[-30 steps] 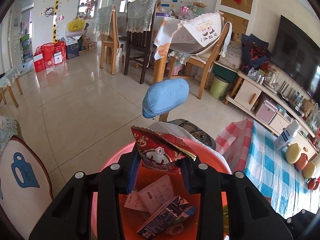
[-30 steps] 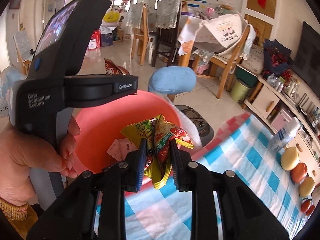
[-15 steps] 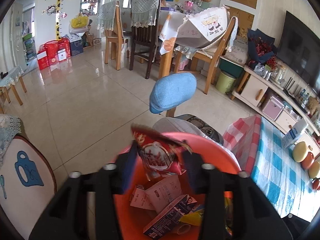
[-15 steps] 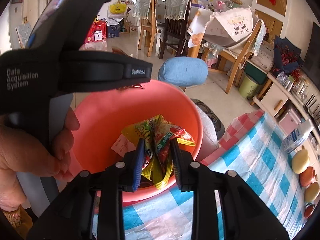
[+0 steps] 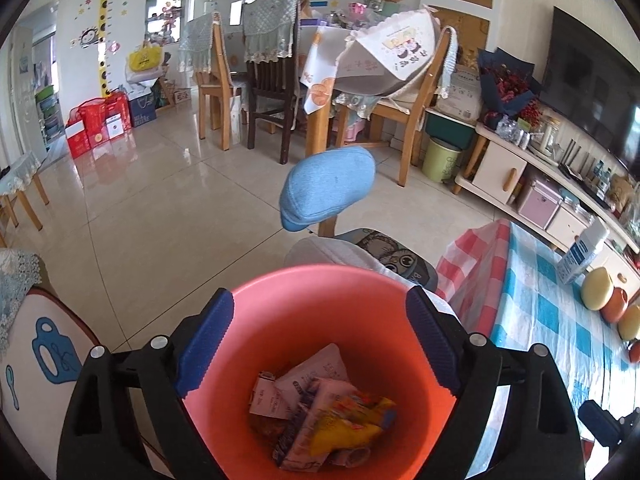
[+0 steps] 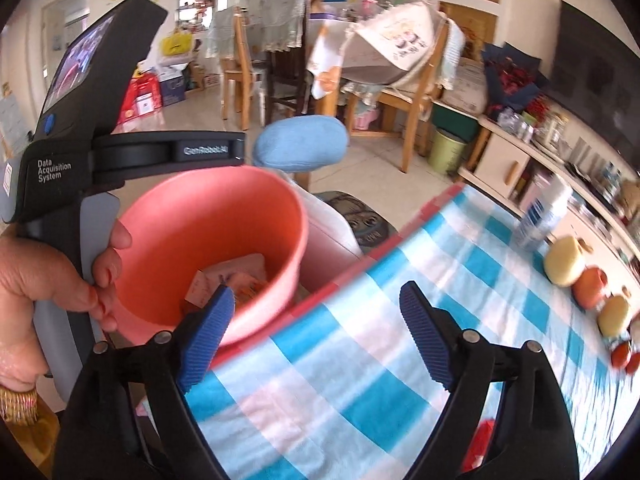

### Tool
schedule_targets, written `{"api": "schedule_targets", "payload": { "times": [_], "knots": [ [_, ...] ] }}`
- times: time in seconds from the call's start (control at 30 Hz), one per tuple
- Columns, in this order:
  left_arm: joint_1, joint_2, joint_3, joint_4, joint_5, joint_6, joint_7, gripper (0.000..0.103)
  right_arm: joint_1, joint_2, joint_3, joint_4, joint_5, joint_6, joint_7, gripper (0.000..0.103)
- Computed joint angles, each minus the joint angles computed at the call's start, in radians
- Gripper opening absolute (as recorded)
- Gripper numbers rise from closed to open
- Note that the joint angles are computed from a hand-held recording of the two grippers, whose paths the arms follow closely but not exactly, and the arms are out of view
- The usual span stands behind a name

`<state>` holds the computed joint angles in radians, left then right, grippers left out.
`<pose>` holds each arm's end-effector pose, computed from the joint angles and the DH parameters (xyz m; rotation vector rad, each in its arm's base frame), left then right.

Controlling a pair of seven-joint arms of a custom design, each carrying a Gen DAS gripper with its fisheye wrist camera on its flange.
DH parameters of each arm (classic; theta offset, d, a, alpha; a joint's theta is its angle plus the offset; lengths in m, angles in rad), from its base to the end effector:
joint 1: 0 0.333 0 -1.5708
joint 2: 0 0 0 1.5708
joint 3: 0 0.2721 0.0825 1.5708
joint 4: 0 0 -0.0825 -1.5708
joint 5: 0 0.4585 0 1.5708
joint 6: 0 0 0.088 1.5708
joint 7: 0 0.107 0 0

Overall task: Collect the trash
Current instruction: 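Move both tools back toward the red coffee packet and white bread bag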

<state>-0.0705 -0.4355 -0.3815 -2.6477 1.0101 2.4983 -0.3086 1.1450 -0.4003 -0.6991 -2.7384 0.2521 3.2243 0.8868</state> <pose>0.4460 -0.2010 0.3119 -2.1199 1.0376 -0.5798 0.4450 0.2147 0.3068 -2.1999 0.8883 -0.4827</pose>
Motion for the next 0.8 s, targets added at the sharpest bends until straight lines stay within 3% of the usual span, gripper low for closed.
{"api": "schedule_targets", "payload": {
  "times": [0.37, 0.8],
  "knots": [
    [-0.042, 0.094, -0.002, 0.095, 0.036, -0.042, 0.04, 0.09, -0.2, -0.095, 0.108, -0.096, -0.005, -0.012, 0.01, 0.092],
    [-0.121, 0.199, 0.019, 0.203, 0.081, -0.099, 0.093, 0.091, -0.383, -0.211, 0.185, -0.193, -0.023, -0.044, 0.003, 0.092]
  ]
}}
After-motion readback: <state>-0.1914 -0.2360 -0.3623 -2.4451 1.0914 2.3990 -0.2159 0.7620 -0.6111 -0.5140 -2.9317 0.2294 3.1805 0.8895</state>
